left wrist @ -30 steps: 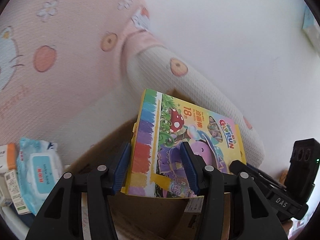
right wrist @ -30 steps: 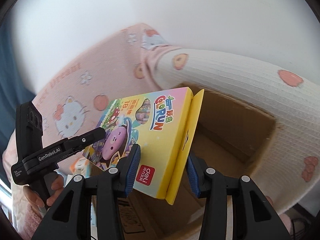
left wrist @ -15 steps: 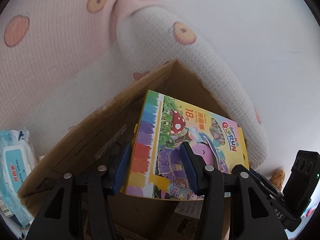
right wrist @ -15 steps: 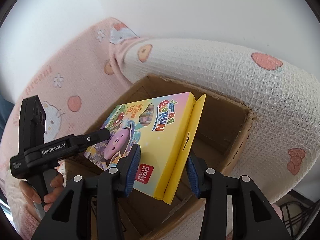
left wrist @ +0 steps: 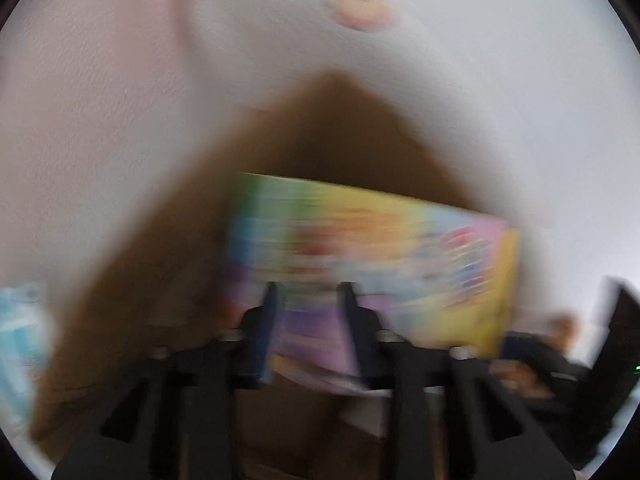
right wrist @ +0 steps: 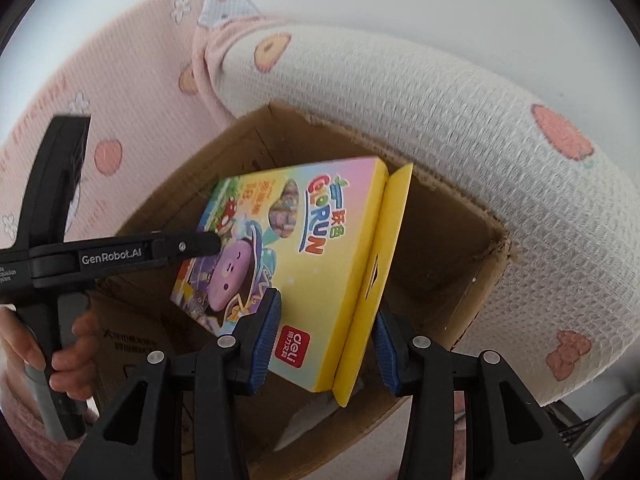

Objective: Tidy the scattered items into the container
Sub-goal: 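Carry the crayon box with the right gripper over the cardboard box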

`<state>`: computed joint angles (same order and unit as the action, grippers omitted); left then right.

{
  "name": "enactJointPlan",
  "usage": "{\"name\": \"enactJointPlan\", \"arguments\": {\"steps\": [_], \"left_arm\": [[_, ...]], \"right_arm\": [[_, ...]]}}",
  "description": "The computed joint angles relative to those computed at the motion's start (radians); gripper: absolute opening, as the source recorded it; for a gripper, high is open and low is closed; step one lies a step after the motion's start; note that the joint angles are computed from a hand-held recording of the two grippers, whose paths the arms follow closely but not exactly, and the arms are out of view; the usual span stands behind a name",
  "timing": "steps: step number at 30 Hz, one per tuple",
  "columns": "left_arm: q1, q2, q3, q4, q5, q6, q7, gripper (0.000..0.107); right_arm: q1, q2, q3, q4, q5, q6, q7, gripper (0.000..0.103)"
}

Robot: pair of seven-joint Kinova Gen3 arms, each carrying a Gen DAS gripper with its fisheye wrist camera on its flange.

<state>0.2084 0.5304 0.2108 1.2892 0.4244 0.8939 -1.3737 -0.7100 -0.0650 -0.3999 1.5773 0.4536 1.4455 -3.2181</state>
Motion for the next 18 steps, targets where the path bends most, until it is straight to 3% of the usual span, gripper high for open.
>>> {"name": "enactJointPlan", "arguments": {"steps": [1, 3, 6, 8, 11, 13, 18], "left_arm": [[0.046, 0.013, -0.028, -0.046, -0.040, 0.037, 0.041, 0.019], [0.139, 0.021, -0.121, -0.137, -0.121, 0.118, 0.089, 0.018], [0.229, 0.051, -0.201, -0.222, -0.225, 0.231, 0.158, 0.020], [0.199, 0.049, -0.168, -0.212, -0.228, 0.245, 0.181, 0.022], [0.147, 0.040, -0.107, -0.170, -0.254, 0.242, 0.255, 0.026], [0.109, 0.031, -0.088, -0.121, -0.218, 0.225, 0.290, 0.042], [0.032, 0.032, -0.054, -0.029, -0.075, 0.174, 0.348, 0.056]], "right_arm": [[-0.022, -0.006, 0.046, -0.003, -0.040, -0.031, 0.041, 0.033], [-0.041, -0.003, 0.082, -0.018, -0.075, -0.043, 0.104, 0.028], [0.022, 0.013, 0.006, -0.069, -0.019, 0.050, 0.145, 0.028], [0.031, 0.024, -0.018, -0.099, 0.010, 0.119, 0.171, 0.028], [0.007, 0.010, 0.028, -0.101, -0.031, 0.118, 0.239, 0.028], [0.018, 0.004, 0.037, -0.095, -0.059, 0.101, 0.275, 0.028], [0.023, 0.023, 0.038, -0.107, -0.074, 0.109, 0.330, 0.025]]}}
